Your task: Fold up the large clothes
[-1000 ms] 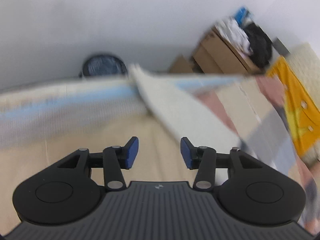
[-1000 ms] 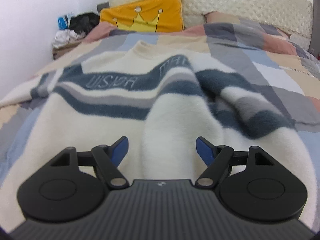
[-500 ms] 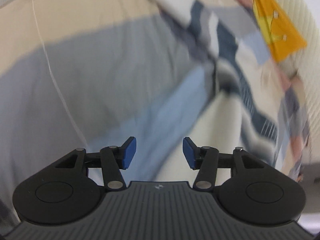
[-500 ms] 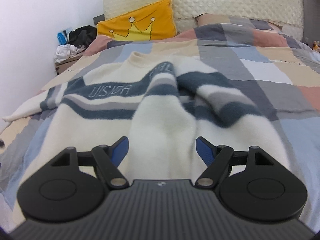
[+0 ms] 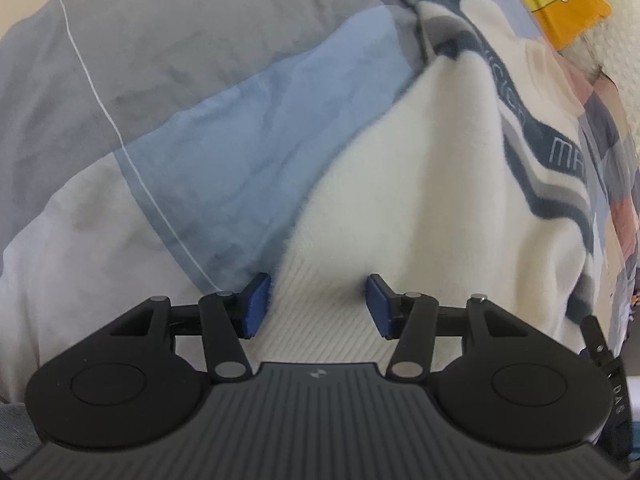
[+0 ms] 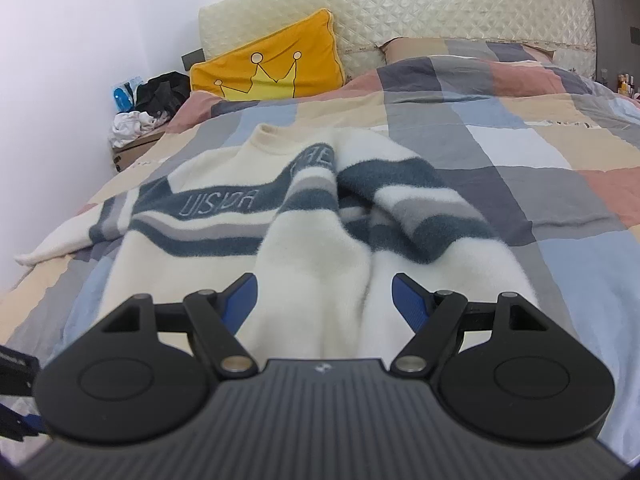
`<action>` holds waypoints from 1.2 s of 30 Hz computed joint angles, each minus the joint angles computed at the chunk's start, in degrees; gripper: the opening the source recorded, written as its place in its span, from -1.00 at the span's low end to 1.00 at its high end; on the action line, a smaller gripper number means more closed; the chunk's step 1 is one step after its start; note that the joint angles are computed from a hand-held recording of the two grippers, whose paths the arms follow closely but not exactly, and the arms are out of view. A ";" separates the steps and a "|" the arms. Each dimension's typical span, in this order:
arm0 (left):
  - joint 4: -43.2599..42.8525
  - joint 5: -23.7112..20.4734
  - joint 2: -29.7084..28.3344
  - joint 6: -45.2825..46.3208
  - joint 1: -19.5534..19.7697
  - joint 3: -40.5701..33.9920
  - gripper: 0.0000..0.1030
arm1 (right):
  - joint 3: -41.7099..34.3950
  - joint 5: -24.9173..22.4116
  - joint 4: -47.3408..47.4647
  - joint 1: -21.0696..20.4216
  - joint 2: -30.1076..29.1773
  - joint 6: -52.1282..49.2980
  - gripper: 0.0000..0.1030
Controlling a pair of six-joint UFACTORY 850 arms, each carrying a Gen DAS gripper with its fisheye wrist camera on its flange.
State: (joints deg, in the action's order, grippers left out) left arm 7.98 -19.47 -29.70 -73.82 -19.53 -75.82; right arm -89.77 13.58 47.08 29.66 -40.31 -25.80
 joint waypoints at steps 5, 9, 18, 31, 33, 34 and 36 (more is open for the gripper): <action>3.01 2.50 1.55 1.13 -0.38 0.80 -0.76 | 0.24 0.09 0.38 0.02 0.38 -0.10 0.48; 11.00 6.28 6.42 -6.62 -0.55 4.81 -0.78 | 0.59 -0.07 -1.03 0.00 0.88 1.92 0.48; 15.84 -5.07 10.12 -10.51 -0.01 6.49 -0.80 | 0.35 -1.74 -5.75 0.13 1.19 5.02 0.48; 7.35 -6.60 6.60 7.00 0.15 1.80 0.09 | -0.42 -6.13 -5.65 -0.82 1.12 6.94 0.48; 14.62 -7.65 6.44 3.79 -1.33 -0.11 0.09 | -0.46 -6.55 -6.54 -1.10 1.26 8.57 0.48; 17.09 -7.97 6.05 2.68 -1.86 -1.21 0.10 | -0.32 -6.69 -8.66 -1.36 1.46 11.27 0.48; 20.89 -7.35 5.58 0.91 -2.85 -3.17 0.10 | -0.03 -6.86 -8.96 -1.94 1.89 12.68 0.48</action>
State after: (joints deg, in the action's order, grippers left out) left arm 28.87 -26.82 -24.12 -72.91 -22.38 -78.98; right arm -89.81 6.72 38.13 27.72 -38.42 -13.12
